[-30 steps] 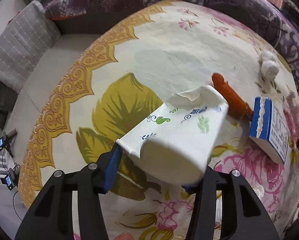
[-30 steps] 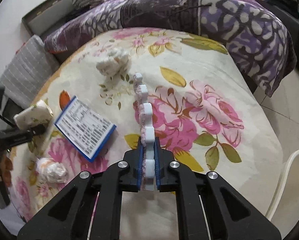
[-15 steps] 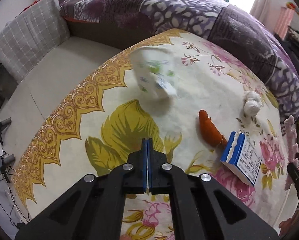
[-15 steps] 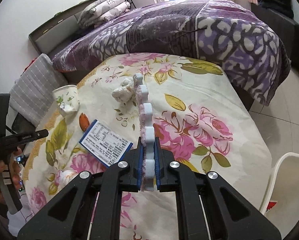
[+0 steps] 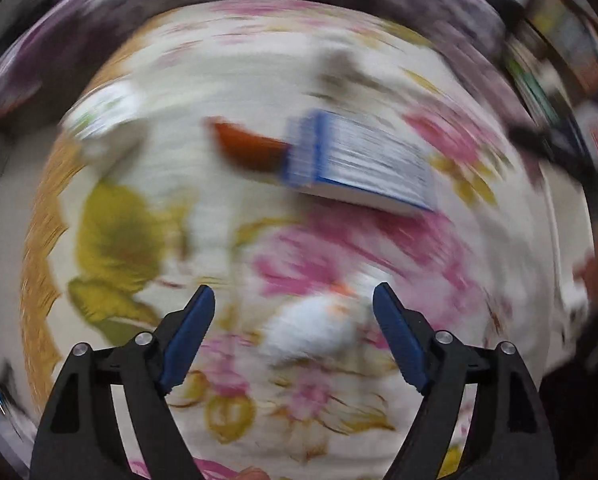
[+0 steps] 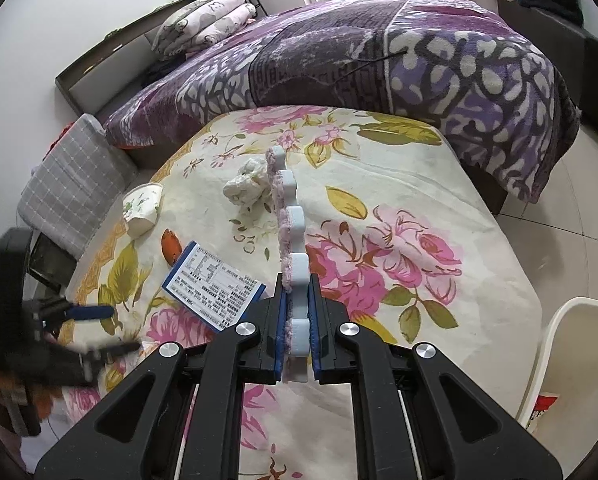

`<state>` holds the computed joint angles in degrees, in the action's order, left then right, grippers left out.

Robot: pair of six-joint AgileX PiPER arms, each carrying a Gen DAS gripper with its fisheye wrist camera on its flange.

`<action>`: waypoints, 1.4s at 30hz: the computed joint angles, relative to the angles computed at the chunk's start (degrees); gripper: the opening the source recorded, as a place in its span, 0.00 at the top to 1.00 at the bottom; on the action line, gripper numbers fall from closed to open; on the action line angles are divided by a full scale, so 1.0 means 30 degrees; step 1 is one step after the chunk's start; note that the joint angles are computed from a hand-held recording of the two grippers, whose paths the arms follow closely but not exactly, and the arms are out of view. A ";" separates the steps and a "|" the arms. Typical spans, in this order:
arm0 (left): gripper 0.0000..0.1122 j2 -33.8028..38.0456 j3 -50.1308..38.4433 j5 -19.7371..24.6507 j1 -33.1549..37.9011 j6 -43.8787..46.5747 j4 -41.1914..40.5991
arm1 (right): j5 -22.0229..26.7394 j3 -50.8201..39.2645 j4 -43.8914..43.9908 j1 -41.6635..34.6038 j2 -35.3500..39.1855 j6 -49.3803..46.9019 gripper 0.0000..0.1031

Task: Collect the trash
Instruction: 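Grasp the white tissue wad with the left gripper, then carry the tissue wad to the bin and open the left gripper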

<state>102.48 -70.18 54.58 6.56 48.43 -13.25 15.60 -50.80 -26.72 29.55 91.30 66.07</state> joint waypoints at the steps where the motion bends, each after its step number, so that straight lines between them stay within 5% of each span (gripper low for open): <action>1: 0.29 -0.0389 0.0556 -0.0249 -0.0441 0.0274 0.0267 | -0.0045 0.0101 0.0060 -0.0106 -0.0109 0.0031 0.91; 8: 0.29 -0.1593 0.3782 -0.4167 -0.3469 -0.2986 0.4662 | -0.0063 0.0561 0.0442 -0.0352 -0.0694 -0.0310 0.91; 10: 0.37 -0.0973 0.3752 -0.4657 -0.3475 -0.4610 0.5725 | -0.0054 0.0637 0.0441 -0.0295 -0.0858 -0.0391 0.91; 13: 0.53 -0.0331 0.2753 -0.3830 -0.2136 -0.3892 0.3936 | -0.0016 0.0654 0.0158 -0.0145 -0.1077 -0.0310 0.91; 25: 0.54 -0.2602 0.1507 -0.5149 -0.1254 -0.7122 0.1402 | 0.0180 0.0948 -0.5842 0.1001 -0.2007 0.5809 0.91; 33: 0.54 -0.6489 0.3984 -0.8361 -0.4277 -1.5589 0.6076 | 0.2694 0.1298 -1.0420 0.2648 -0.3482 1.0307 0.91; 42: 0.54 -0.8912 0.5479 -0.8842 -0.7235 -2.2575 1.0598 | 0.5584 0.2231 -1.0982 0.4025 -0.5822 1.0602 0.91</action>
